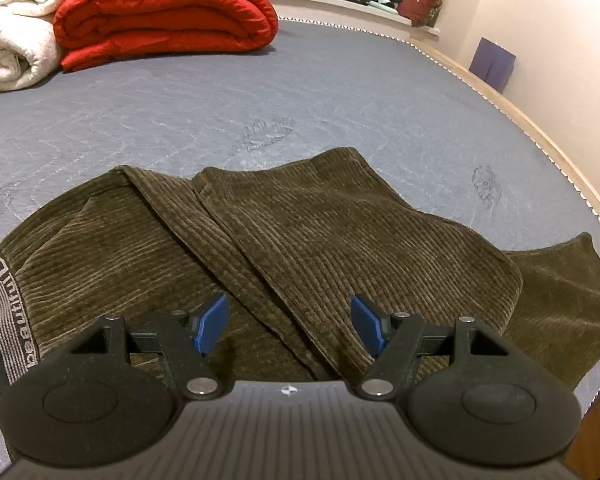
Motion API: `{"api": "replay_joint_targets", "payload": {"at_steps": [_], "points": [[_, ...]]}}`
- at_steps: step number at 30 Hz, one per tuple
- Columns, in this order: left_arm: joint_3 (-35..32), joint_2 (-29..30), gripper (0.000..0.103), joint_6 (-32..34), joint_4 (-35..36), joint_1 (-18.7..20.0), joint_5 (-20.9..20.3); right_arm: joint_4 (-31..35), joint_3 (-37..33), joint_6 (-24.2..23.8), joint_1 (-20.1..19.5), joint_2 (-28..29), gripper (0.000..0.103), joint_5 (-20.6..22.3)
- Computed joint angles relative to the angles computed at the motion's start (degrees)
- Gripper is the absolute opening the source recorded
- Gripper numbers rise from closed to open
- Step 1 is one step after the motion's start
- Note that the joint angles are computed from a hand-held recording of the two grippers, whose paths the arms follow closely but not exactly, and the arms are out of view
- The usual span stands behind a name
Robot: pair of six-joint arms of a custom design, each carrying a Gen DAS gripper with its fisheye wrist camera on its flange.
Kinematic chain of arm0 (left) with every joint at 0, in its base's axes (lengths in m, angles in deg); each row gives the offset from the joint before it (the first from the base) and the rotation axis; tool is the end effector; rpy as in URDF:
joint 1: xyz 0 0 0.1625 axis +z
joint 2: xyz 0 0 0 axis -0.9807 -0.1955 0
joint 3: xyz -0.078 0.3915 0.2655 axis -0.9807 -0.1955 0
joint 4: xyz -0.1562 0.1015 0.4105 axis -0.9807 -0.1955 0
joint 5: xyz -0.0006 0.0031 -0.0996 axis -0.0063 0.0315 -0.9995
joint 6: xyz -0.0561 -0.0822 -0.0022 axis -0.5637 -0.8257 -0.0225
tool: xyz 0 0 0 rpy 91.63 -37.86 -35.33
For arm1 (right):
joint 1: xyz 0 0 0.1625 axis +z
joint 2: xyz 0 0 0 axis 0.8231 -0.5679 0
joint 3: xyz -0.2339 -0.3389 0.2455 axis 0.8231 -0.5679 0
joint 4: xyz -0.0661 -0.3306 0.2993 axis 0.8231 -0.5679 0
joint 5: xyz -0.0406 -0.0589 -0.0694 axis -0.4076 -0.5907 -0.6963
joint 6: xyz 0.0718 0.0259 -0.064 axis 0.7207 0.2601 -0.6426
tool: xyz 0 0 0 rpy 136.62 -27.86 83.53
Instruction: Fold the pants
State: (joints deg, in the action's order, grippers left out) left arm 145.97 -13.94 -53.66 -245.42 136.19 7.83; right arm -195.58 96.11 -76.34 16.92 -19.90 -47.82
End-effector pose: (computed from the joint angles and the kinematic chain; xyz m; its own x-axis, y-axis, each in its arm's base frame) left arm -0.1735 -0.6683 0.1336 -0.7864 -0.1596 -0.5968 0.2994 0.7465 -0.5942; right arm -0.1455 -0.7757 0.3769 -0.7756 0.5408 0.3255 -0.1149 0.3861 -0.9153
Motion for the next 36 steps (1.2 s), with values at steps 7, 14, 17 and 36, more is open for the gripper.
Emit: {"api": "replay_joint_targets", "payload": {"at_steps": [7,14,17,36], "points": [[-0.2,0.0,0.073,-1.0,1.0,0.4,0.3,16.5,-6.7,-4.5,1.8,4.8,0.07,4.2],[-0.2,-0.4,0.073,-1.8,2.3,1.2,0.6,17.3,-15.6,-7.1,4.5,12.4,0.072,-3.8],[-0.5,-0.5,0.073,-2.1,2.9,1.6,0.6,11.9,-20.8,-15.6,5.9,17.3,0.013,-10.4],[1.7,-2.0,0.073,-1.0,0.8,0.7,1.0,0.0,-8.8,-29.6,6.7,11.8,0.058,2.4]]}}
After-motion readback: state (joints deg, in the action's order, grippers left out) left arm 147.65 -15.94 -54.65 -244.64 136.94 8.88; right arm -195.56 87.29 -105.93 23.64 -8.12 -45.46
